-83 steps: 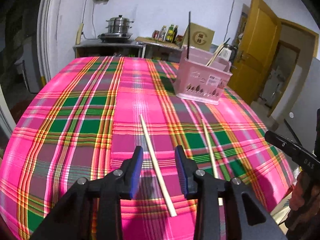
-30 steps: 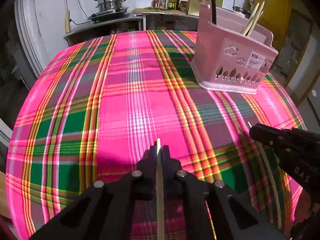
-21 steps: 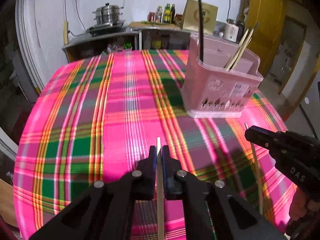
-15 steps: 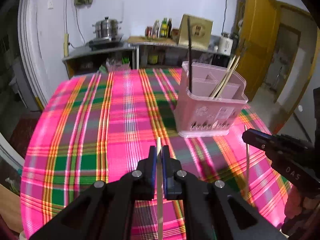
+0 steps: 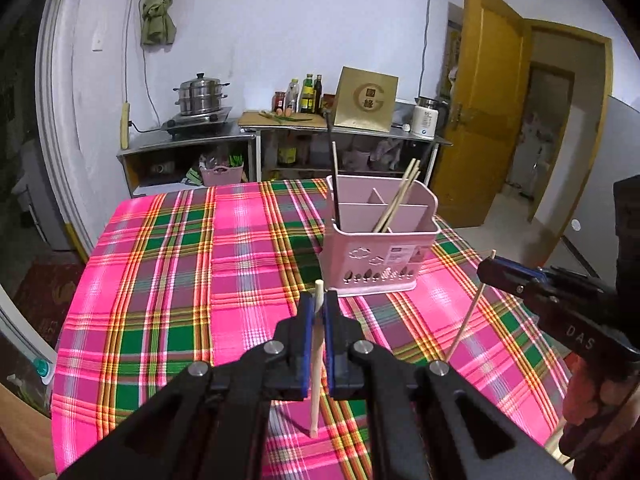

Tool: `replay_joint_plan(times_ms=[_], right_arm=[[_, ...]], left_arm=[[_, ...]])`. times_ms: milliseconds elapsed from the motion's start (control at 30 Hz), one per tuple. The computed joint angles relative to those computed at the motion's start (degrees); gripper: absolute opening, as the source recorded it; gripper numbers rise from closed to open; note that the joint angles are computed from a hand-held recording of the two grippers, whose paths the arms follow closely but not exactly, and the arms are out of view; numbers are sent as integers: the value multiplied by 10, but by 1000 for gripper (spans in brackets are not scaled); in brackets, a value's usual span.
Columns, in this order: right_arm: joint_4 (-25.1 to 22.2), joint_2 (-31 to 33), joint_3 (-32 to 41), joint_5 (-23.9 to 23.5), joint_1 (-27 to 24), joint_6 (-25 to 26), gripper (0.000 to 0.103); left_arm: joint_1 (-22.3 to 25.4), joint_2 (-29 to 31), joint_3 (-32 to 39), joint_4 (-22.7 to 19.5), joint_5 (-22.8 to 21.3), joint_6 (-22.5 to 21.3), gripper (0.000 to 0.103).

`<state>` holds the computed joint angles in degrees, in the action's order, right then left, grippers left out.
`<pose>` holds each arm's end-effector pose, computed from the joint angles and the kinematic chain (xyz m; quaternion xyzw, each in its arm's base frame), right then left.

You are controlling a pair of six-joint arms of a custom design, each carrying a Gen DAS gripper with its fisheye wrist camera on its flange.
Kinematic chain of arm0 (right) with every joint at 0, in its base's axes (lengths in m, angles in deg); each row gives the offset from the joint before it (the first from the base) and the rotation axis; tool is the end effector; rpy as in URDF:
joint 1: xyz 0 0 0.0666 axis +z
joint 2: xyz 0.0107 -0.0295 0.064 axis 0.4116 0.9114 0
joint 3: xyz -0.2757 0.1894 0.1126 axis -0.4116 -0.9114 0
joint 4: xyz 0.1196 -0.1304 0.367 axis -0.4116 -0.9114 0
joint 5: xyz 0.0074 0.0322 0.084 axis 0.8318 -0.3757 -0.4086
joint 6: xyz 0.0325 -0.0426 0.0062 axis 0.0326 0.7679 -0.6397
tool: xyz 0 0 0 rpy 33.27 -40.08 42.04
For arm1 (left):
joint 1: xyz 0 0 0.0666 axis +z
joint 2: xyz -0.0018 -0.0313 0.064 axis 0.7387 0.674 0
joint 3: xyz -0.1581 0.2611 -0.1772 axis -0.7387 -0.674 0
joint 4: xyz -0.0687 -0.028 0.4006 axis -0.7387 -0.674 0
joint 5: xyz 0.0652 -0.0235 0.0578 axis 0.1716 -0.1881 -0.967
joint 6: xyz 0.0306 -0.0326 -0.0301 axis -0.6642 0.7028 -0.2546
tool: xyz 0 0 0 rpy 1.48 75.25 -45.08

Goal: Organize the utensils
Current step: 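Lift the held chopsticks and carry both tools over the pink basket, then lower both held chopsticks into the pink basket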

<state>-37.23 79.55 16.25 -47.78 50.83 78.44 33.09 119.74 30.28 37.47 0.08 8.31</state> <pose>0.5042 0.2525 0.4318 -0.1319 0.8756 0.1644 0.4346 0.4879 -0.1264 0.4414 0.0502 0.8945 -0.0786 0.4373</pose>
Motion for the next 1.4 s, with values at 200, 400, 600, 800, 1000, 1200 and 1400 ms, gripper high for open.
replay_joint_plan(times_ms=[200,400,600,800,1000,1200,1400], right_arm=[[8,-25,-24,-3,-1,10,4],[19,-30,-20,-3,-6,20,4],[43,-25,-4,-8,-18,20,4],[67,-11,25,-18,-34,11,4],[80,15,73,-26,-47,6,4],[94,48,123,-29,-54,4,4],[102,87,176,-31,-60,-2,4]], left_arm=[[-6,-15,-9,-2,-5,-5,6],[-12,-9,13,-5,-5,-10,6],[-13,13,53,0,1,-12,6],[-9,45,108,8,12,-10,6],[-9,87,172,17,20,-9,6],[-9,134,241,20,25,-12,6],[-9,167,287,28,27,-17,6]])
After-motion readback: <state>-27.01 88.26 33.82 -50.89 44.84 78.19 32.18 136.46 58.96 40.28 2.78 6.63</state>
